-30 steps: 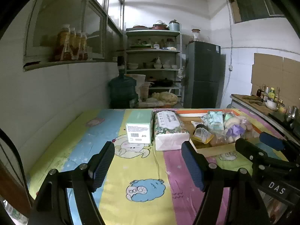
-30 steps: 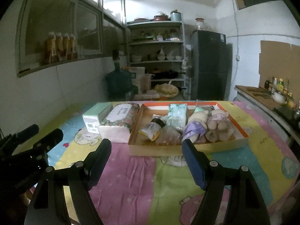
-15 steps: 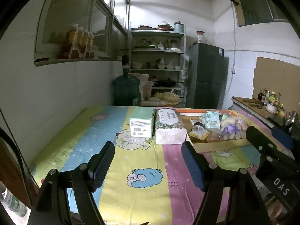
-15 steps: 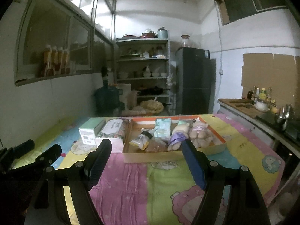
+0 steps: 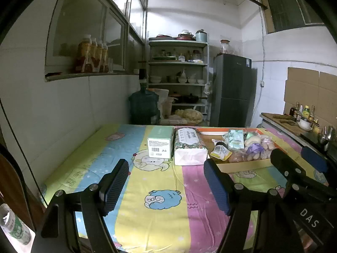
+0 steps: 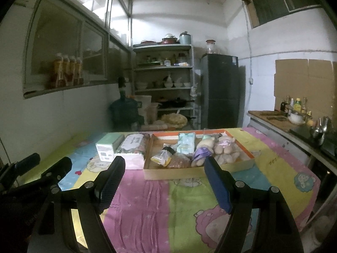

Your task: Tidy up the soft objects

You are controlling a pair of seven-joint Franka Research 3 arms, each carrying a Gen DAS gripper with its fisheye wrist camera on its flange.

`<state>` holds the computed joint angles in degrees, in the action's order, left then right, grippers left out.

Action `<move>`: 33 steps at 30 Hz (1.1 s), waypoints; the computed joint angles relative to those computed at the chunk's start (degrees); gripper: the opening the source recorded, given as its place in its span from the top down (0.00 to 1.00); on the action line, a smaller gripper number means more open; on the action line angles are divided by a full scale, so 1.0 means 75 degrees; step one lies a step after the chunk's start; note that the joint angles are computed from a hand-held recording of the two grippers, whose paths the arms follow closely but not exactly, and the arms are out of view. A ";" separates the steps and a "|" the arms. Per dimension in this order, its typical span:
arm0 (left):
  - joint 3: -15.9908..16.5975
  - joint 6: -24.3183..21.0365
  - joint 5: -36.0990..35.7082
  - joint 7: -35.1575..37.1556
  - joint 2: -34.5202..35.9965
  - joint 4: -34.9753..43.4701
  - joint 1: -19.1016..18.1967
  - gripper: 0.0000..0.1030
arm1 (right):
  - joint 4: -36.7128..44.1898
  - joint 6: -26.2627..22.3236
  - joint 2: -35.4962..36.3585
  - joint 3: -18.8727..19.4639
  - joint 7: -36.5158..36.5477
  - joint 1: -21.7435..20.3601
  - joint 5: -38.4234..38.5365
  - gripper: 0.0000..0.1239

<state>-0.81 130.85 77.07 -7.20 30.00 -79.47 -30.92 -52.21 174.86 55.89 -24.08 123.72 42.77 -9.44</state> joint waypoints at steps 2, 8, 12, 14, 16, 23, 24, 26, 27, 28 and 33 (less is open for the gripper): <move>-0.0002 -0.0025 -0.0017 -0.0020 -0.0018 -0.0019 -0.0008 0.29 | -0.0023 0.0023 -0.0011 0.0013 -0.0020 -0.0006 0.0006 0.36; -0.0041 -0.0080 0.0007 -0.0155 -0.0102 -0.0133 -0.0013 0.29 | -0.0152 0.0113 -0.0081 0.0069 -0.0109 0.0007 0.0042 0.36; -0.0071 0.0041 0.0031 -0.0282 -0.0134 -0.0200 0.0013 0.29 | -0.0271 0.0192 -0.0142 0.0087 -0.0246 0.0044 0.0142 0.36; -0.0080 0.0069 0.0037 -0.0294 -0.0137 -0.0215 0.0019 0.29 | -0.0285 0.0209 -0.0136 0.0022 -0.0249 0.0083 0.0200 0.36; -0.0081 0.0094 0.0034 -0.0328 -0.0132 -0.0217 0.0031 0.29 | -0.0275 0.0210 -0.0127 0.0020 -0.0275 0.0088 0.0261 0.36; -0.0075 0.0100 0.0076 -0.0343 -0.0137 -0.0230 0.0018 0.29 | -0.0321 0.0228 -0.0139 -0.0018 -0.0352 0.0132 0.0365 0.36; -0.0076 0.0104 0.0086 -0.0347 -0.0133 -0.0223 0.0017 0.29 | -0.0321 0.0229 -0.0138 -0.0023 -0.0361 0.0135 0.0377 0.36; -0.0079 0.0086 0.0104 -0.0359 -0.0128 -0.0222 -0.0001 0.29 | -0.0415 0.0310 -0.0161 -0.0102 -0.0342 0.0200 0.0388 0.36; -0.0080 0.0076 0.0113 -0.0351 -0.0114 -0.0203 -0.0009 0.29 | -0.0482 0.0353 -0.0183 -0.0150 -0.0336 0.0242 0.0401 0.36; -0.0081 0.0082 0.0113 -0.0354 -0.0120 -0.0212 -0.0008 0.29 | -0.0515 0.0373 -0.0190 -0.0196 -0.0336 0.0278 0.0422 0.36; -0.0082 0.0030 0.0145 -0.0355 -0.0104 -0.0179 -0.0047 0.29 | -0.0551 0.0403 -0.0188 -0.0256 -0.0392 0.0323 0.0552 0.36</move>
<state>-1.43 131.07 78.16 -9.87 29.22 -80.82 -31.27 -56.35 177.88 54.48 -26.01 120.79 45.19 -5.30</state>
